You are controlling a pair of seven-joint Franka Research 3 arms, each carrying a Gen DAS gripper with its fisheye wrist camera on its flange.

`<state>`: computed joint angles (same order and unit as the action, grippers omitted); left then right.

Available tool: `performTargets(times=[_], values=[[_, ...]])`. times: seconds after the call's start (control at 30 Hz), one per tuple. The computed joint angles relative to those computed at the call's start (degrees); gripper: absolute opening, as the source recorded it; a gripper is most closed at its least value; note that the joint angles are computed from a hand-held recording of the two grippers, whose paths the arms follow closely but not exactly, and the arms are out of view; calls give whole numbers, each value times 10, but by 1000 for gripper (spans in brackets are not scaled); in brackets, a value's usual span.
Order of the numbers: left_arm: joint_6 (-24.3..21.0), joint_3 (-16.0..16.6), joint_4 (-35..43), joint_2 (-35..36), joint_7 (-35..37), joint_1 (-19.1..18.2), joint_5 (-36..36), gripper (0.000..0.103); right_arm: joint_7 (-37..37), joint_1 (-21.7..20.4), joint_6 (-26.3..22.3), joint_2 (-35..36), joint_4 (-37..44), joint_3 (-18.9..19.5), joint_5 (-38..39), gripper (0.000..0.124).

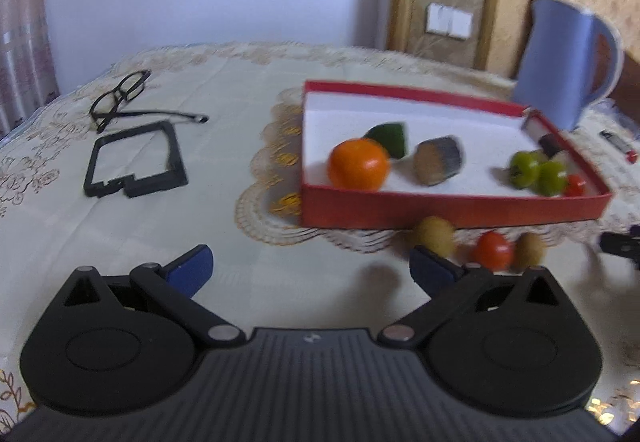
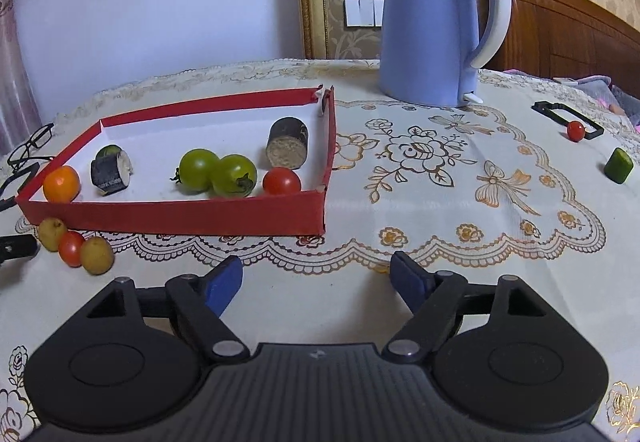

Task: Organize fruits
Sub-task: 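Grasp the small yellow-brown round fruit with the left gripper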

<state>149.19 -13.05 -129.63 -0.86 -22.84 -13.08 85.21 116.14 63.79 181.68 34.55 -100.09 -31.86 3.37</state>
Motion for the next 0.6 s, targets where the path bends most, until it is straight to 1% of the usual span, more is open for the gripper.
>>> performTargets(times=[0.1,0.17,0.23,0.37,0.43,0.57,0.6], values=[[18,-2,-4,-13,-58,0,59,103,0,-1,1,0,0,1,1,81],[35,-1,2,-13,-81,1,77,103,-1,0,0,0,0,1,2,82],[38,-2,14,-5,-72,1,67,103,-1,0,1,0,0,1,2,82],[29,-1,38,17,-45,-2,38,103,-1,1,0,1,1,0,3,82],[41,3,47,26,-45,-2,39,103,-1,1,0,1,1,0,3,83],[31,6,66,46,-3,-8,6,103,-1,1,1,0,0,0,3,83],[28,8,68,49,-2,-10,-1,103,-1,0,1,0,0,1,3,83]])
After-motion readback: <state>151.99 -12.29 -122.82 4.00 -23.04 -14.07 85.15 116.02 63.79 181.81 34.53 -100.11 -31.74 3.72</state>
